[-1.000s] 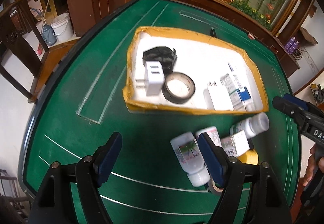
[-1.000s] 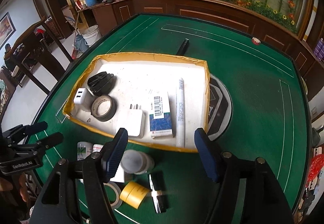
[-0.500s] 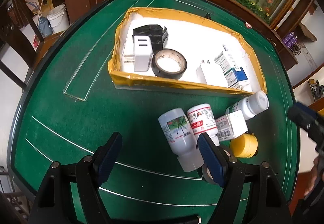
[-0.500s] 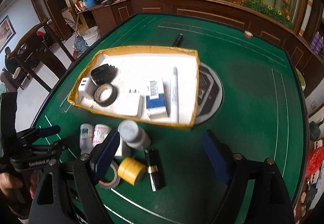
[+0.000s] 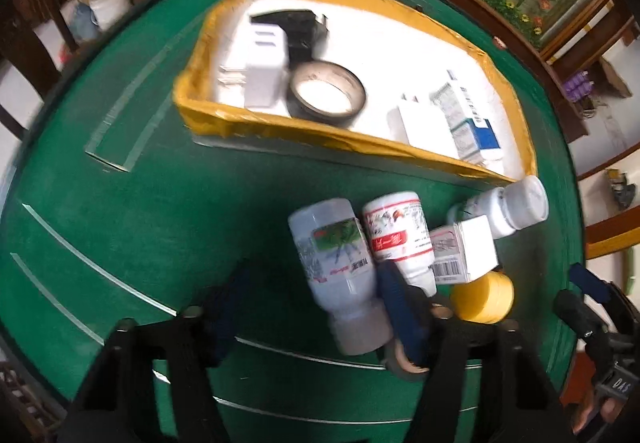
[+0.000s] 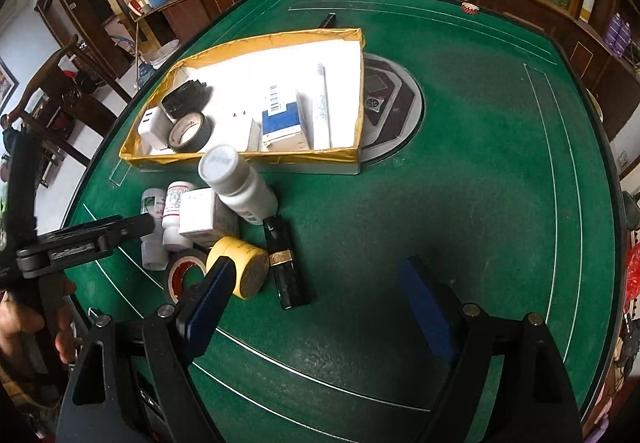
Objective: Organize rigid objects
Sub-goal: 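Grasp white green-label bottle with left gripper while right grasps black gold-banded tube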
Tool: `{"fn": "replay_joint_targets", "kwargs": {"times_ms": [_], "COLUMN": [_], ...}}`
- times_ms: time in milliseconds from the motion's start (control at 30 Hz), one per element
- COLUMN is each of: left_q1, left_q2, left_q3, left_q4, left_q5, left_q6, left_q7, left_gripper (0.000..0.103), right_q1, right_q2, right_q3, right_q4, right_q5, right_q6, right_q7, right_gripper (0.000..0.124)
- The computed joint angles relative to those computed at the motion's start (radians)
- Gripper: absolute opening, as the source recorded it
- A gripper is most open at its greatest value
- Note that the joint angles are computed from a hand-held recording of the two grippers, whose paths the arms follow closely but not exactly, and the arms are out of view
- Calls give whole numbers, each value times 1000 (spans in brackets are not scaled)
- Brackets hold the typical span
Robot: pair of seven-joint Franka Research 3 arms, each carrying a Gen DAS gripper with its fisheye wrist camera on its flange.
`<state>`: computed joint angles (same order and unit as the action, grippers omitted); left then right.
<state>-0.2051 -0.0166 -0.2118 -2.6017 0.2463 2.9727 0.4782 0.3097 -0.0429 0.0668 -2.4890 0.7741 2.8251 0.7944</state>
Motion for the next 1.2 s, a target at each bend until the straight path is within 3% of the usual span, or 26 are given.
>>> {"fn": "replay_joint_targets", "kwargs": {"times_ms": [67,100,133,200,300,500,767,867,967,1067,1200], "left_q1": [1,-5,-7,-11,-13,-4,-3,5,-1,18,17], "left_q2": [5,10,9,2,-19,-122,-210,-208,-199,-180,-138], "left_q3": [-3,-5,-6,-8,-8,-13,-34,-47,-44,-66,-67], "left_q4": [12,16,22,24,6,-118,-200,-191,-180,-144,-89], "left_q5": [47,25,32,40,37,47,29,52,58,117,184], "left_q6": [-14,-11,-27,-43,-61,-32,-56,-75,-93,-144,-204], "left_q7": [-26,6,11,17,15,-50,-113,-139,-146,-187,-221], "left_gripper": [49,37,36,36,36,36,36,36,36,36,36], "right_q1": [3,4,5,8,6,-12,-11,17,26,5,-3], "right_q2": [3,7,12,25,61,142,204,207,205,204,196], "right_q3": [3,5,7,12,16,12,47,41,37,49,54], "right_q4": [2,5,7,14,39,101,161,142,125,123,111], "right_q5": [-8,-22,-32,-52,-101,-258,-278,-371,-430,-404,-388], "right_q6": [-3,-5,-7,-8,-26,-41,-112,-51,-6,-5,1], "right_q7": [-6,-5,-4,2,26,141,102,132,141,99,67], "right_gripper": [83,83,83,81,58,56,49,46,36,19,17]}}
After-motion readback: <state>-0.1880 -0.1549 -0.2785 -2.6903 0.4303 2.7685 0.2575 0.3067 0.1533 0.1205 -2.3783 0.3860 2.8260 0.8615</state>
